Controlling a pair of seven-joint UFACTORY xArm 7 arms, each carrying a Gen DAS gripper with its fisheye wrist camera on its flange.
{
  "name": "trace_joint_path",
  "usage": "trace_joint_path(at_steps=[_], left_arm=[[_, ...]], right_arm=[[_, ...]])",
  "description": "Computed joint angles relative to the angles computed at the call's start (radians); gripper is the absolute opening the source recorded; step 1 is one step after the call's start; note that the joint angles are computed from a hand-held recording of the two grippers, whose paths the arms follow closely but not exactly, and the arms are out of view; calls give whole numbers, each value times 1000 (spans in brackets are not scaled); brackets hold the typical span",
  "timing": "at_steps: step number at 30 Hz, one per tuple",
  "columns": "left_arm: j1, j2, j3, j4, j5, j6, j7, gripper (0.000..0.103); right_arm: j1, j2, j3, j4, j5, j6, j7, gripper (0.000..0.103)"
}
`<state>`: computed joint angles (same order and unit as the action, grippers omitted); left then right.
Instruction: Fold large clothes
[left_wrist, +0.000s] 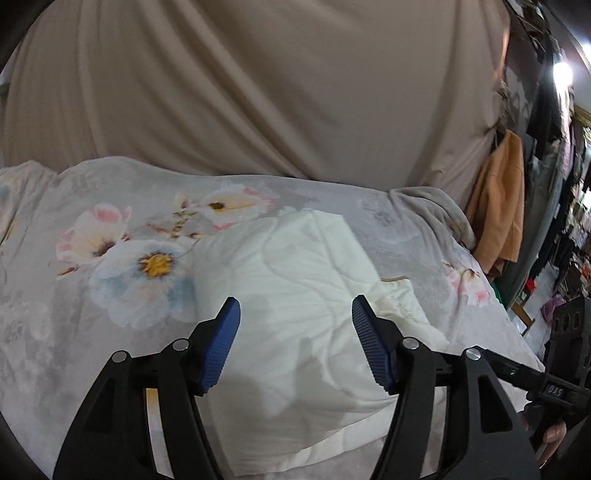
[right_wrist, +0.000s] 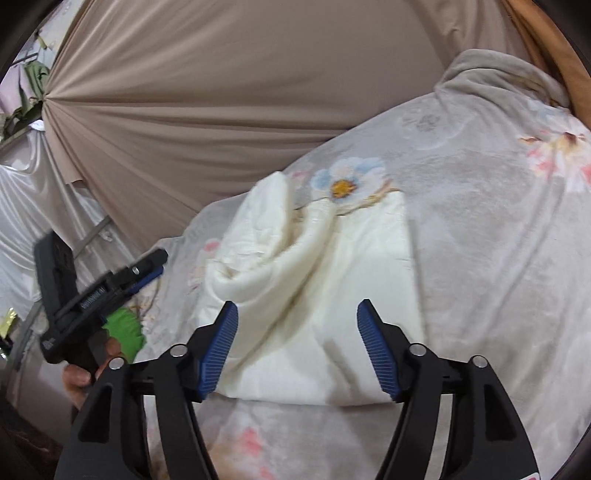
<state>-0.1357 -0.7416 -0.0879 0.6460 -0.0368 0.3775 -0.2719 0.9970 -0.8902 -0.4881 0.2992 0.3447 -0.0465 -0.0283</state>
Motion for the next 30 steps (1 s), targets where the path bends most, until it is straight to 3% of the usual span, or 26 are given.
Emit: trace_joint_path(at_steps=[2, 4, 10, 13, 17, 19, 21, 24, 30], left_arm=[[14, -41, 41, -39, -13, 22, 1, 64], [40, -74, 65, -76, -17, 46, 1, 64], [67, -136, 120, -173, -46, 104, 32, 64], [71, -143, 140, -205, -64, 116, 51, 64], [83, -144, 169, -221, -87, 113, 85, 64], [96, -152, 180, -225, -96, 112, 98, 64], [115, -166, 194, -229, -100, 112, 111, 64], [148, -189, 211, -230, -105, 116, 125, 64], [239, -215, 246, -227, -100, 116, 139, 64]], right_arm=[[29, 36, 20, 41, -2, 10, 9, 77], [3, 98, 85, 82, -3, 32, 35, 81], [-31, 288, 155, 221, 54, 146, 57, 81], [-27, 359, 162, 267, 101, 165, 42, 81], [-83, 441, 230, 322, 129, 184, 51, 81], [-198, 489, 343, 356, 83, 199, 121, 80], [-322, 517, 464, 382, 17, 201, 191, 58], [-542, 539, 692, 438, -169, 195, 343, 34], [-747, 610, 1003, 625, -558, 182, 540, 22]])
